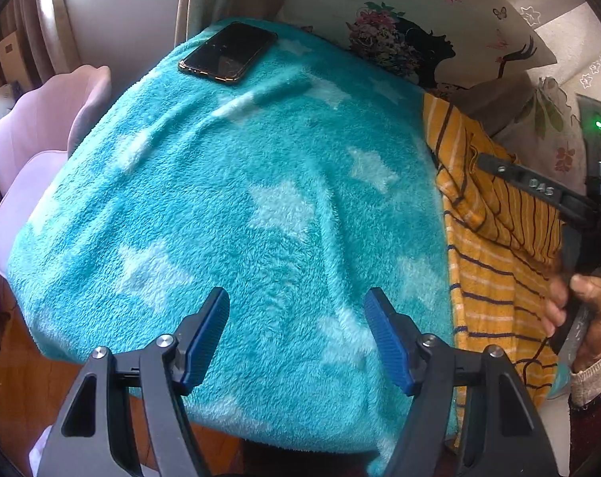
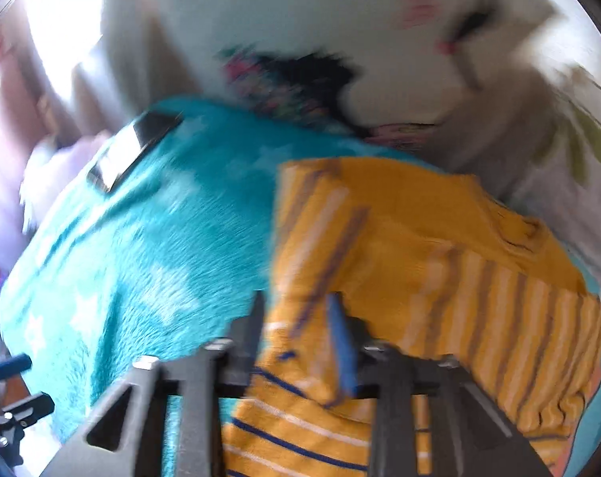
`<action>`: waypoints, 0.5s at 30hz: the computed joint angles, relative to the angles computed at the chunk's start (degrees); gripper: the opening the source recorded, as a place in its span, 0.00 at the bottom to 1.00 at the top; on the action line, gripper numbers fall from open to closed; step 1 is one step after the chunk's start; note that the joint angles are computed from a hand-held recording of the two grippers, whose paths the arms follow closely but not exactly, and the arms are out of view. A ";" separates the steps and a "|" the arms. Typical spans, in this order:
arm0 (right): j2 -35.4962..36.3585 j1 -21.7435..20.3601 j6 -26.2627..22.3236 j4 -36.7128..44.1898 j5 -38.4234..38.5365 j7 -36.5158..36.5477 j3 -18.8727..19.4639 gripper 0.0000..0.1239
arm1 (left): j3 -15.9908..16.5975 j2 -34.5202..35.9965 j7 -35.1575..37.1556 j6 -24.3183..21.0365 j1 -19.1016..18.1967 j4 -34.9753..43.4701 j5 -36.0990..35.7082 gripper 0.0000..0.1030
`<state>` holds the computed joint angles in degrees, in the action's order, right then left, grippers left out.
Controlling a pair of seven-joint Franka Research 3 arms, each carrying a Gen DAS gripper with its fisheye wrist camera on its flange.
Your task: Fold small clothes
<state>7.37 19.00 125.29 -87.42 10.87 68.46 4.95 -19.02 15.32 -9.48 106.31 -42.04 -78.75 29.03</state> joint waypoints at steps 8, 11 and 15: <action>5.44 -0.94 -4.30 7.24 -2.55 4.47 -1.38 0.46 | -0.24 -1.45 -0.51 3.66 1.22 -3.51 -1.22 0.68; 8.60 -0.96 -6.56 10.11 -1.38 6.48 -1.25 0.33 | -0.37 -1.55 -0.63 2.84 1.11 -3.41 -0.85 0.68; 9.18 -0.66 -6.66 10.24 -1.54 9.57 -1.60 0.13 | -0.58 -2.59 -1.44 3.14 1.47 -4.82 -1.30 0.68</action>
<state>16.55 18.33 118.63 -77.18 9.34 78.03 3.35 -19.60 12.73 -10.92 109.45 -40.57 -83.57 27.73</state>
